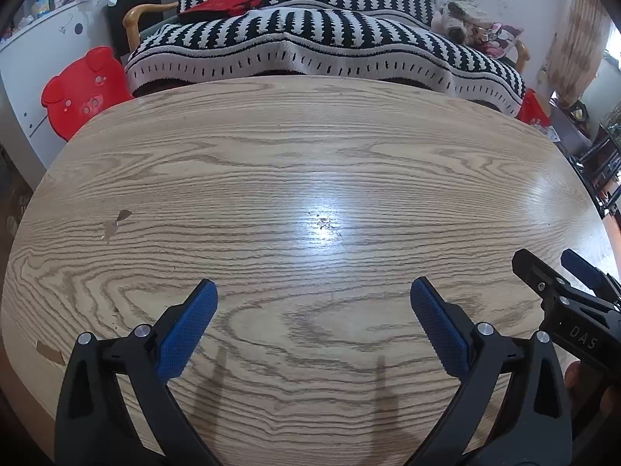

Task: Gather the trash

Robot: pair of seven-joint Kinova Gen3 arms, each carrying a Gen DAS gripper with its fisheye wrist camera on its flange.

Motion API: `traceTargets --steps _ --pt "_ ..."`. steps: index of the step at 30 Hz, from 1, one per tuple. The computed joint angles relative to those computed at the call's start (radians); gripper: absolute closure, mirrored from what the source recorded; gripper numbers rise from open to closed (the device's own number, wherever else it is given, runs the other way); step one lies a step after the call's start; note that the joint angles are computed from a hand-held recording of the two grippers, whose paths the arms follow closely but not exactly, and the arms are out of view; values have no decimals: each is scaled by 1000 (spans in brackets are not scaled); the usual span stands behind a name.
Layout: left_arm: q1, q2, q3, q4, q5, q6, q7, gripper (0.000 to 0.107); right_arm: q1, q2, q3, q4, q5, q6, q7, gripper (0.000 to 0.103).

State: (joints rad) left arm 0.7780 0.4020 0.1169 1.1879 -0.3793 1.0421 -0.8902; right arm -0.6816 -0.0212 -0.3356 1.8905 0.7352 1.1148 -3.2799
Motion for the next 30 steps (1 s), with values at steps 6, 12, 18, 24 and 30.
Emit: traceTargets --steps 6,12,18,24,30 --pt "0 3 1 -3 4 3 -2 11 36 -31 11 34 -46 -78 -8 6" --pt "-2 4 2 -4 9 3 -8 11 49 -31 -4 33 -50 -87 15 6" --pt "-22 4 15 -5 40 -3 -45 11 48 -26 -6 27 -48 -85 43 6" --pt "-26 -1 16 6 64 -19 -73 11 46 -26 -5 28 -49 -83 45 6" --pt "-23 -2 14 8 63 -20 -73 11 41 -23 -8 27 -44 -71 36 6"
